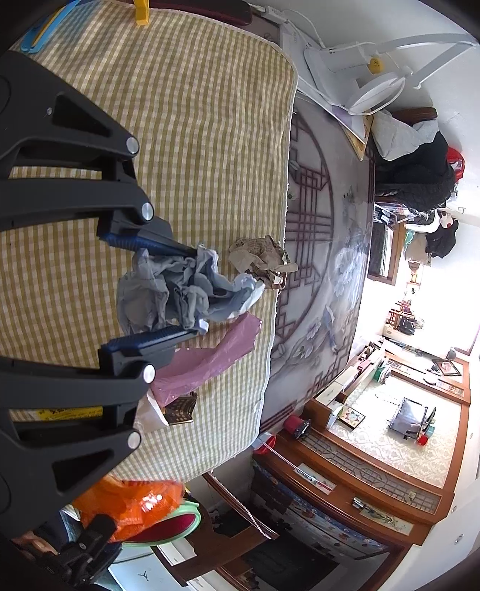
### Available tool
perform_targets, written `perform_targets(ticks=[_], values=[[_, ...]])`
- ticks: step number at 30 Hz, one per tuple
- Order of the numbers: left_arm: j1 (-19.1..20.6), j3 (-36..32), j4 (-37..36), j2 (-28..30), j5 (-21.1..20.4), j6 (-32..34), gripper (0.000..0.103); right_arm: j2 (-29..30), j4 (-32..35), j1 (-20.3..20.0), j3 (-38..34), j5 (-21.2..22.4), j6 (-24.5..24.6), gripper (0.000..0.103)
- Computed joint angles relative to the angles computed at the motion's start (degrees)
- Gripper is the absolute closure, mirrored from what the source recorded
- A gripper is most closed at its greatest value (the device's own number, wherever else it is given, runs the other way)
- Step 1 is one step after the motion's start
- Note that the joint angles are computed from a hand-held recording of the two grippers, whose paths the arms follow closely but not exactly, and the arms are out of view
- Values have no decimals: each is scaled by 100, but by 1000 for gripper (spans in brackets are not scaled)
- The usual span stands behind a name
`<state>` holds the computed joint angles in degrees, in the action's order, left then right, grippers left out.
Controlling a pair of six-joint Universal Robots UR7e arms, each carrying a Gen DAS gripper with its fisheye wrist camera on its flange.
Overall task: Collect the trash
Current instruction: 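Drop the orange bag into the red bin with the right tool while the left drops the paper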
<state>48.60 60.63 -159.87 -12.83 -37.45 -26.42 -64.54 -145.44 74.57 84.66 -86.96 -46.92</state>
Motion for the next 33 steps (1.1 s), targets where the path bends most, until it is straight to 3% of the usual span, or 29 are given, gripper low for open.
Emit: perform_targets(ticks=[7, 13, 18, 26, 33], values=[[-151, 15, 138, 53, 302, 50, 68, -143, 36, -121, -28, 233, 111, 52], [-429, 124, -73, 122, 200, -98, 68, -290, 176, -328, -96, 459, 284, 52], [-618, -224, -33, 375, -129, -364, 68, -459, 335, -542, -158, 755, 387, 52], [-894, -1599, 533, 1134, -363, 48, 68, -689, 372, -909, -285, 1148, 622, 52], [-1018, -3428, 1453, 2109, -773, 515, 68, -801, 207, -1206, -441, 1331, 991, 52]])
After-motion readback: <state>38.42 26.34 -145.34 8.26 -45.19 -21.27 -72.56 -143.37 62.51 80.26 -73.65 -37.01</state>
